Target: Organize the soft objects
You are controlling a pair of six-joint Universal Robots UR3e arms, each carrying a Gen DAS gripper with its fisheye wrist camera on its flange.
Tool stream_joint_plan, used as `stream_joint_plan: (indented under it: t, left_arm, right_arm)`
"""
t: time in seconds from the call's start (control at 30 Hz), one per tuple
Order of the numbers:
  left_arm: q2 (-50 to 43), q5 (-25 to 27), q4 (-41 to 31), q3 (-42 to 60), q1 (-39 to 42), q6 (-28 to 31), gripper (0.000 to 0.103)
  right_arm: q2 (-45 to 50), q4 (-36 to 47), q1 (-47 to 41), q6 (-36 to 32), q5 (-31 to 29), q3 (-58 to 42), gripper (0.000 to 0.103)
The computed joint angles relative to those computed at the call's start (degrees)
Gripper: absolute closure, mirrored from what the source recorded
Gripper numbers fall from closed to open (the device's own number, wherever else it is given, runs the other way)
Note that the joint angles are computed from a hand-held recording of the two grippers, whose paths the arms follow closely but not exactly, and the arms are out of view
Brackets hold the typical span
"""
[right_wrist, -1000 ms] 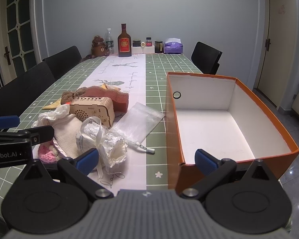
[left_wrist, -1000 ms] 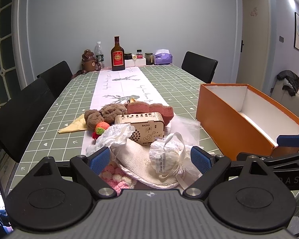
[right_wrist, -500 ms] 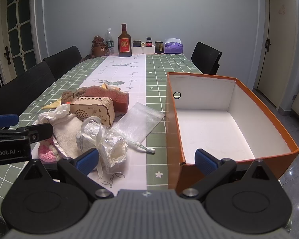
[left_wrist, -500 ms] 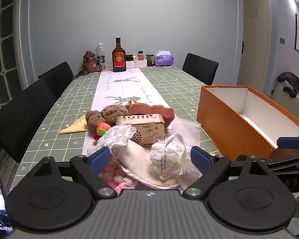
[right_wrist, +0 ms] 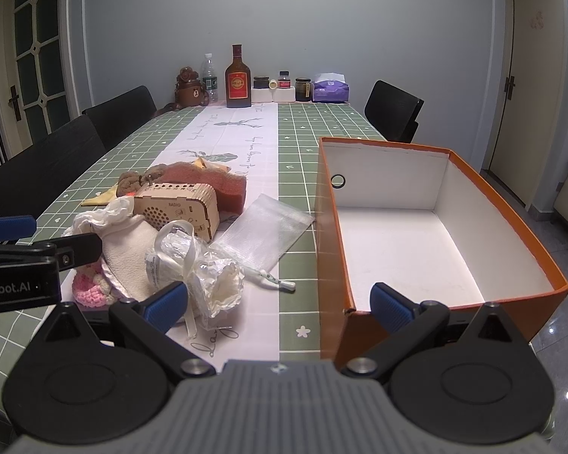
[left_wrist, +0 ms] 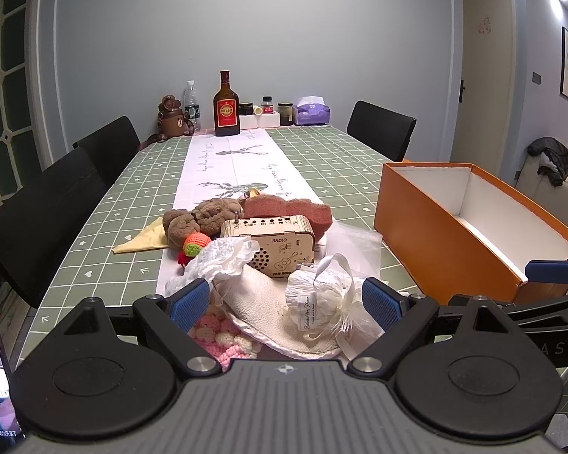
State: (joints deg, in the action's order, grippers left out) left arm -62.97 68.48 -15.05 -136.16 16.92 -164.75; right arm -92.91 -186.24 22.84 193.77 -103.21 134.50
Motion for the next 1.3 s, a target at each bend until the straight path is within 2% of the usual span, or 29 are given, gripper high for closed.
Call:
stream_joint_plan:
  t: [0.93, 1.2, 1.23, 1.3]
  left_arm:
    - [-0.04, -0.15, 0.13, -0.14, 0.02, -0.08, 0.000]
    - [1.88, -5.42, -2.09, -1.81, 4.72, 3.02, 0.000]
    - [1.83, -5.90, -2.42, -1.85, 5.41, 3.36, 0.001]
    - [1.34, -6.08, -2.92, -1.73, 6.07, 3.73, 0.009]
  right_arm:
    - [0.55, -0.35, 0.41, 0.05, -0.35, -0.25, 0.003]
    - [3.20, -5.21, 1.18, -3.23, 0.13, -0.12, 0.003]
    - [3.63, -5.96, 1.26, -3.98, 0.27, -0.18, 0.003]
    - [4.73, -6.86, 1.72, -5.36, 0.18, -0.79, 0.007]
